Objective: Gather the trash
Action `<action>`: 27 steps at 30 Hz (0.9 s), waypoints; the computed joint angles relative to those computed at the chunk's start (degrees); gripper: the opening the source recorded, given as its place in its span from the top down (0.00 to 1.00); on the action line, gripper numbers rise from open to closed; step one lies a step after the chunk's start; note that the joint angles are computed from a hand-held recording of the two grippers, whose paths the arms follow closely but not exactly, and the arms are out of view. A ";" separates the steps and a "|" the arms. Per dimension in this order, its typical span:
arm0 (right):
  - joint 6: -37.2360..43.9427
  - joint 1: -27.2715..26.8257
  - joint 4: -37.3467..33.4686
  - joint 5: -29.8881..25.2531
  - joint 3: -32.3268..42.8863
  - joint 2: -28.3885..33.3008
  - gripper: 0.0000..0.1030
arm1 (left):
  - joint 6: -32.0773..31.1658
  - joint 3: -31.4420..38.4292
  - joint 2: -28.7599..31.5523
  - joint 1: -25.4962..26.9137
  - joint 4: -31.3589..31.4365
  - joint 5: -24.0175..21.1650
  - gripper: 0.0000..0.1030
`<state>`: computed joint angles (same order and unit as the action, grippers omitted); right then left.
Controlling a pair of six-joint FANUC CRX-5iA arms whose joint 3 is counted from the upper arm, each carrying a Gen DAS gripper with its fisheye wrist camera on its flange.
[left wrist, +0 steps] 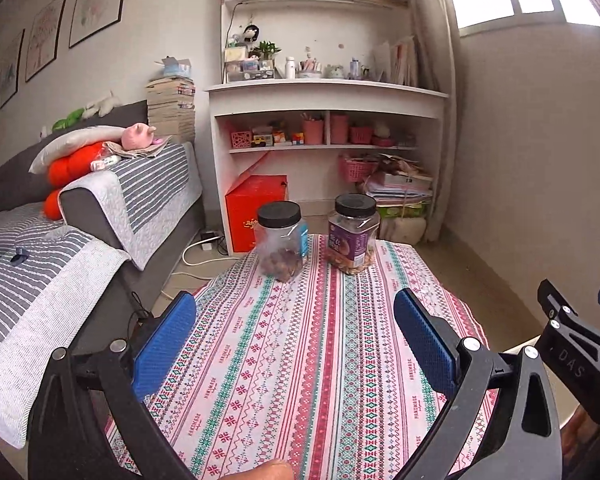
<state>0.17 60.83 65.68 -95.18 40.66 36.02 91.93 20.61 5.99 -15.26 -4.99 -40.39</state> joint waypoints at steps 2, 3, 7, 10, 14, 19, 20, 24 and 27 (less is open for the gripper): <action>0.83 0.07 -0.04 0.45 1.20 0.79 0.07 | 0.03 0.26 0.03 0.44 0.08 -0.33 0.07; 1.16 0.14 0.05 0.71 1.60 1.05 0.07 | -0.38 -0.12 -0.23 0.76 0.53 -0.27 0.07; 1.90 0.49 0.95 0.82 2.67 1.89 0.07 | -1.39 0.00 0.08 1.33 2.38 -1.38 0.07; 2.12 0.64 1.39 0.74 2.69 2.02 0.07 | -1.59 -0.02 0.08 1.31 2.62 -1.57 0.07; 2.05 0.71 1.06 0.90 2.28 1.61 0.07 | -1.93 -0.43 -0.26 0.99 2.75 -1.17 0.07; 1.57 0.71 1.42 0.91 1.55 1.28 0.07 | -2.09 -0.31 -0.04 0.69 2.83 -1.47 0.07; 1.60 0.72 1.47 0.90 1.47 1.26 0.07 | -1.85 -0.08 0.10 0.54 2.59 -1.61 0.07; 1.66 0.77 1.19 0.94 1.62 1.35 0.07 | -1.78 -0.25 0.04 0.48 2.52 -1.28 0.07; 1.59 0.81 1.10 0.97 1.29 1.15 0.07 | -1.74 -0.31 0.10 0.41 2.53 -1.23 0.07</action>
